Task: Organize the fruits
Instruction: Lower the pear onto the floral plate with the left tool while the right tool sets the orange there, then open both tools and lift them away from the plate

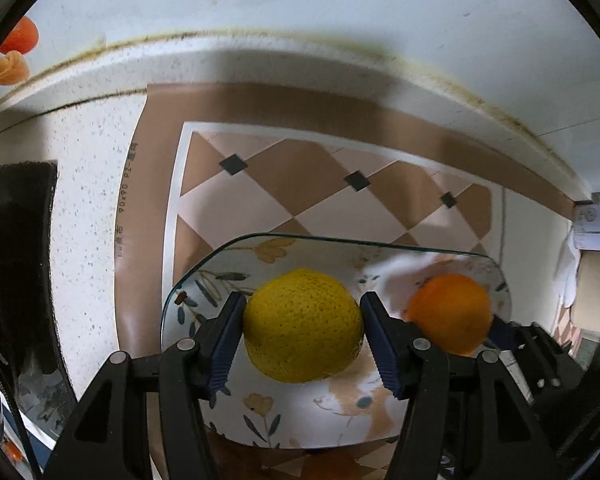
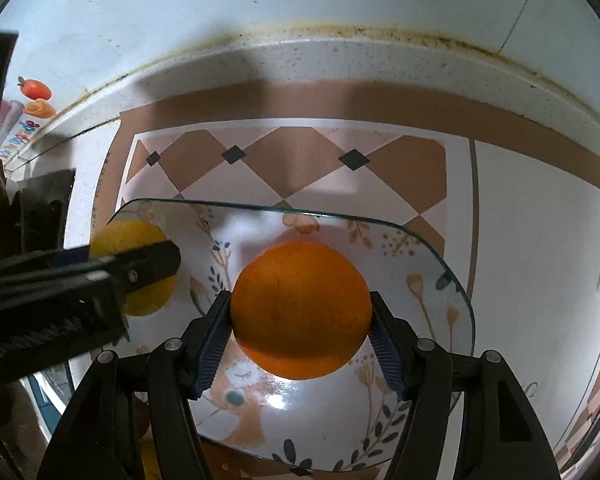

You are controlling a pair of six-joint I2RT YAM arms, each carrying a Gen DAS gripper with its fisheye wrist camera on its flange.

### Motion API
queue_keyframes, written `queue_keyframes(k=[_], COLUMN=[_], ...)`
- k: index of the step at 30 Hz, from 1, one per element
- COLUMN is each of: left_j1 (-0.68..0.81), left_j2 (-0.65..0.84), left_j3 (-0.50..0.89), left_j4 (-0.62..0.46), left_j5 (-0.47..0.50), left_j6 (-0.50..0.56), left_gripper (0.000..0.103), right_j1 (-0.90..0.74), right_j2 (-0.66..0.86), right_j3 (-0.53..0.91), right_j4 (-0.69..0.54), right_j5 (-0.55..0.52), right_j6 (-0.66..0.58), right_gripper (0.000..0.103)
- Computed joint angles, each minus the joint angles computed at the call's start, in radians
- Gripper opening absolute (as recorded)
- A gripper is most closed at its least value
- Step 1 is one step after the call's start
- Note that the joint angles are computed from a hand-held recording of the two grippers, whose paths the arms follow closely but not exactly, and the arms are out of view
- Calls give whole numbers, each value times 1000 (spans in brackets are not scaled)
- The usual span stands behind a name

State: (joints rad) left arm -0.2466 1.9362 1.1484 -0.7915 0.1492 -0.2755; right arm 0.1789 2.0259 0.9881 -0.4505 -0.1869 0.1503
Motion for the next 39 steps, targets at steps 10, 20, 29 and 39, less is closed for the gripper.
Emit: queue_keyframes(k=[10, 20, 29, 39], left_j1=[37, 75, -84, -333], left_j2=[-63, -549, -947, -1207], left_j3=[-37, -347, -387, -238], left_j4=[-8, -61, -265, -570], left_j5=[0, -187, -336, -441], left_j6=[57, 80, -21, -204], left_gripper=[87, 87, 87, 87], right_j1=[-16, 8, 199, 548], right_j2=[-130, -544, -1017, -1317], right_j3=[-25, -266, -357, -217], right_j4=[-97, -199, -458, -829], right_j5=[45, 107, 230, 435], right_j6=[40, 130, 304, 613], right_gripper=[94, 94, 94, 94])
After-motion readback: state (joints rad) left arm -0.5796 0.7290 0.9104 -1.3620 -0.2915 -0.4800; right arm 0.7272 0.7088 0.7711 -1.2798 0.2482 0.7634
